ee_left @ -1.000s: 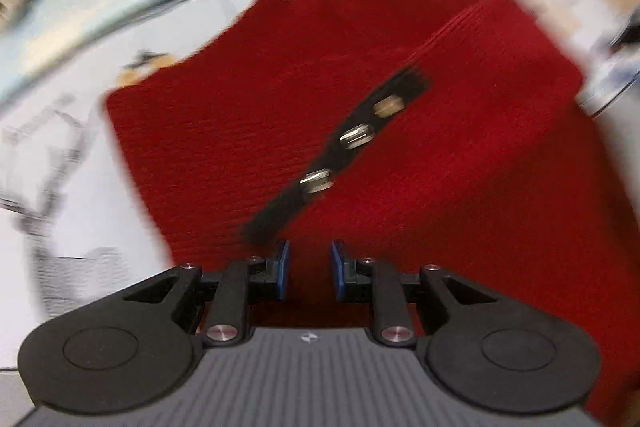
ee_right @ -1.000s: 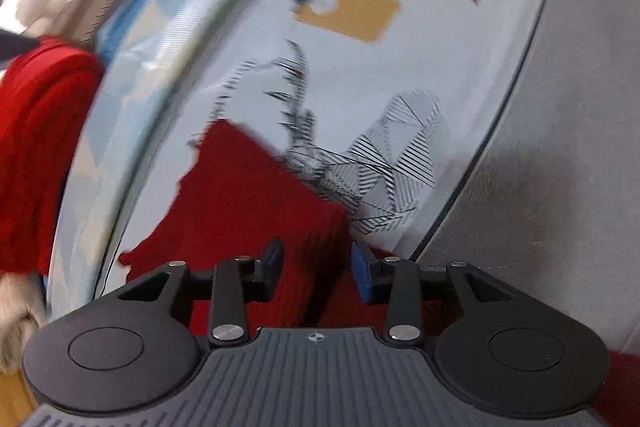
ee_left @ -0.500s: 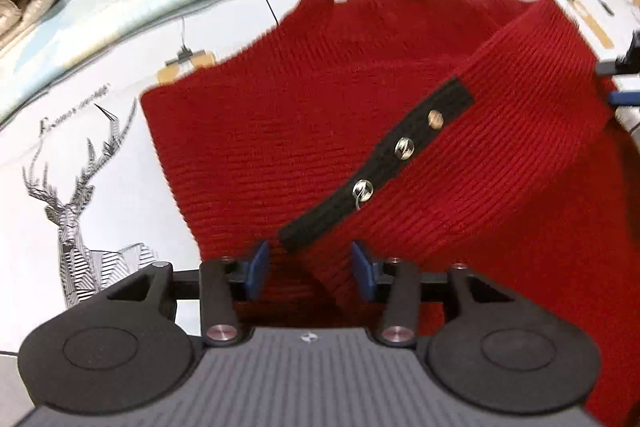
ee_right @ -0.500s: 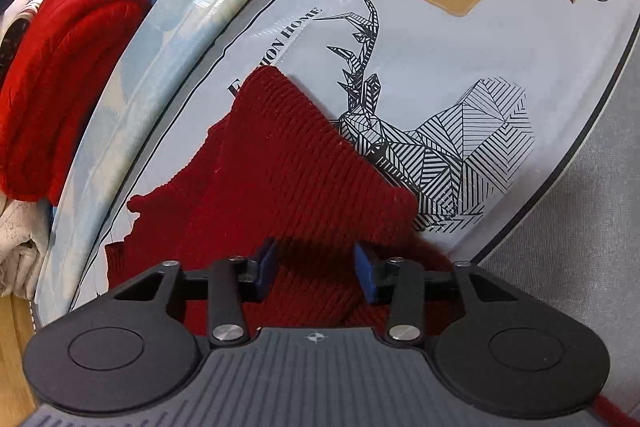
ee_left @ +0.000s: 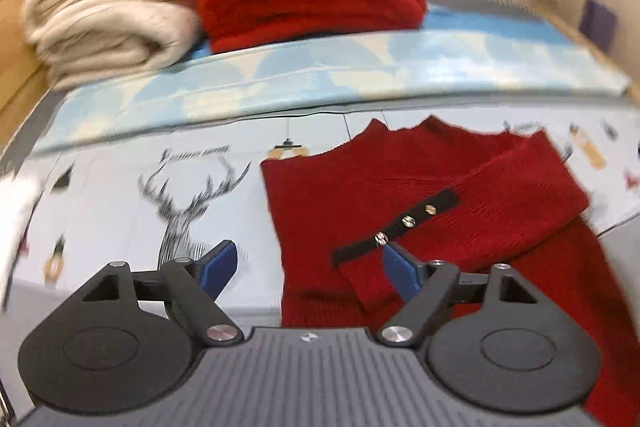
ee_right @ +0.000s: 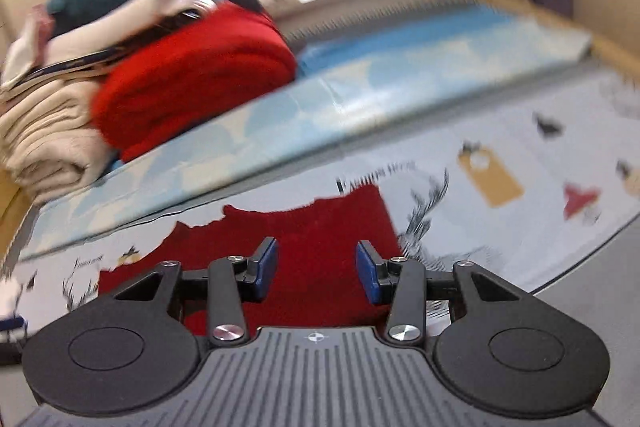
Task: Fold small clothes
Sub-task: 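Move both tools to the sweater's hem edge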
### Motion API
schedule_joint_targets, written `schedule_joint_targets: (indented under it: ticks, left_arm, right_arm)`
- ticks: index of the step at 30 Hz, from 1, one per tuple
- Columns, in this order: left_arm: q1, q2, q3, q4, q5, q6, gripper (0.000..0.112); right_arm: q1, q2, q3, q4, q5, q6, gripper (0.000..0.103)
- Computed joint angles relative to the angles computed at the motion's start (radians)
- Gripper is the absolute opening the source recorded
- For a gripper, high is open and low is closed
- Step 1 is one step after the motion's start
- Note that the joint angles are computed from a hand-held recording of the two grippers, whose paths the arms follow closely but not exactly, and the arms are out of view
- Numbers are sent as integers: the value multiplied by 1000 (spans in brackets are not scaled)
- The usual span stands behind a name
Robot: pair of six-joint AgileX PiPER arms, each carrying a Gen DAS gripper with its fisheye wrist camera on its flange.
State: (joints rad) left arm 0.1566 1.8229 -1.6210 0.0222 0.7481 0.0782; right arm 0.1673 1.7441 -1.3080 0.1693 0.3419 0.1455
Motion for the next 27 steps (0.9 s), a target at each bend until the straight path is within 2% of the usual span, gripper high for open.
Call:
schedule_joint_targets:
  ticks: [4,7,10,11,12,13,14,15,16,18,20,23,27]
  left_arm:
    - [6,-252,264,-20,-64,47,84]
    - [18,-443,482,-36,-146,132,84]
    - [68,-610,678,-167,-178,309,82]
    - [89,-649,734,-224,-188,371,75]
    - [118,-676,795,-301,-202,448,64]
    - [154,-692,853,-393,-213,540,57]
    - [181,-700,908,-456,-222,600,42]
    - [200,-693,956,-479,-229,619,27]
    - [208,-685,985,-463,-225,601,23]
    - [208,-640,986,-387,-197,515,20]
    - [255,-625,970,-468,-156,578,20]
    - [308,-587,950,-507,-121,575,20]
    - [347,-537,920,-533,-77,568,20]
  right_arm:
    - [-31,-178,170,76,17,-191,46]
    - [-87,-319,326,234,23,-371,46]
    - [-166,-472,524,436,8,-611,46]
    - [-180,-514,585,452,-4,-644,46]
    - [-194,-561,649,431,-15,-638,46]
    - [-207,-596,705,428,-29,-635,46]
    - [-234,-626,759,465,-30,-670,46]
    - [-260,-646,802,478,-18,-673,46]
    - [-276,-652,823,451,3,-637,46]
    - [-305,-644,828,446,59,-633,46]
    - [-307,-657,843,484,56,-706,44]
    - [-264,-647,856,349,6,-601,44]
    - [-336,-604,852,422,53,-669,44]
